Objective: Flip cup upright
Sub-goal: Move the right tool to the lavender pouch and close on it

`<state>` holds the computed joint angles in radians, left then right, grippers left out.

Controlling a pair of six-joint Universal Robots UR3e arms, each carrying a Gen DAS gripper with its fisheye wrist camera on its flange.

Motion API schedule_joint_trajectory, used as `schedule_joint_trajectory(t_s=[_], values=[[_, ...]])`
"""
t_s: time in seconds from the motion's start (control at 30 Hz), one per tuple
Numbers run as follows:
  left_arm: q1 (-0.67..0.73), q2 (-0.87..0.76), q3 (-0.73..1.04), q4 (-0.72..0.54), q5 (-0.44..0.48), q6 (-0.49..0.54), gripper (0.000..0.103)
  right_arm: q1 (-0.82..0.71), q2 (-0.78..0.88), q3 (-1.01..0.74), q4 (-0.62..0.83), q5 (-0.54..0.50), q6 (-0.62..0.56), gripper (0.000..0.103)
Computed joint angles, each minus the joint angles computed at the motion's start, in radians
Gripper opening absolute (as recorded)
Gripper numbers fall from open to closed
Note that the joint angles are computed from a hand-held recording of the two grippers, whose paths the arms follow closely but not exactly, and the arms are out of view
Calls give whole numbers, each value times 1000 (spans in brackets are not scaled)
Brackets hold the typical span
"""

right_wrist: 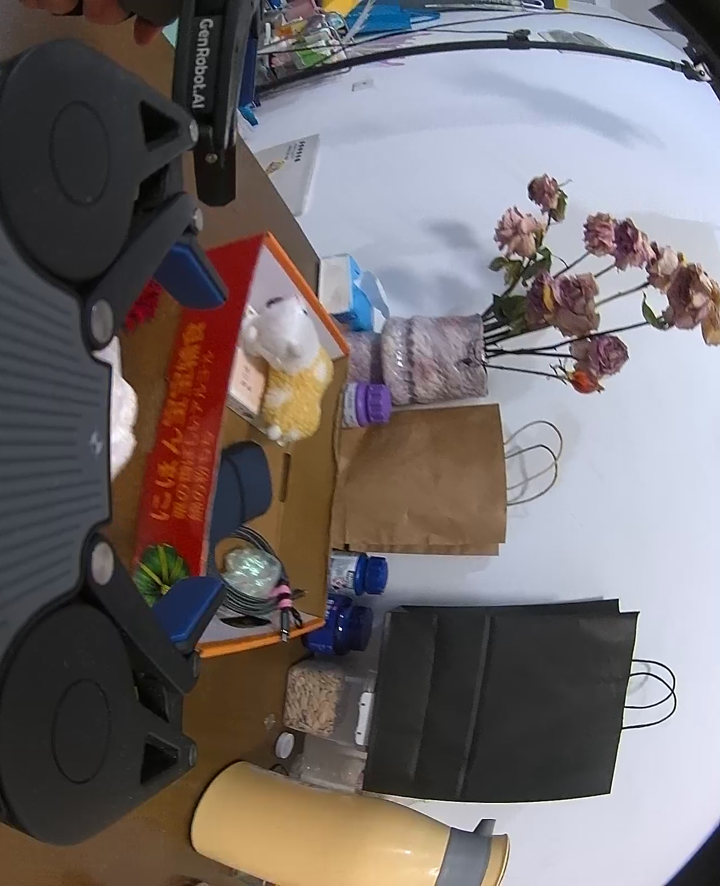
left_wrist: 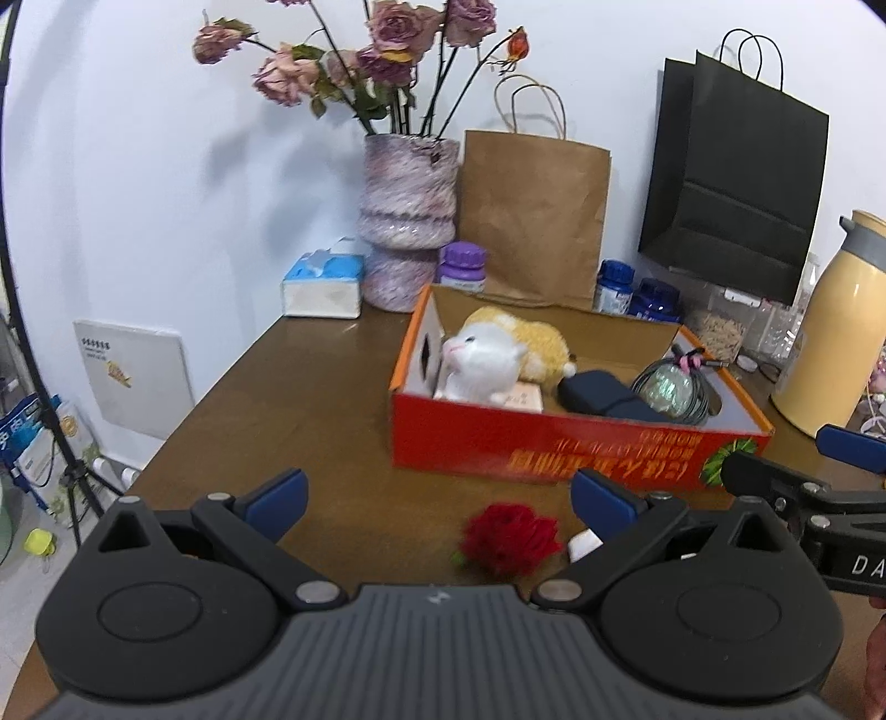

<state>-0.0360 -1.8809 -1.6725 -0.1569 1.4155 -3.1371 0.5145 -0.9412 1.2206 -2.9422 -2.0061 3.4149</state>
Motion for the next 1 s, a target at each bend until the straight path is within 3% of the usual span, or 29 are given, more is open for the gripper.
schedule_joint_trajectory(t_s=[0.6,1.0], values=[[209,296,-410,93,-115,95,103,144,40,-48,116,-42,65,103],[401,425,-586,70,-223,210,103,217,208,-329,354,44,103,103]])
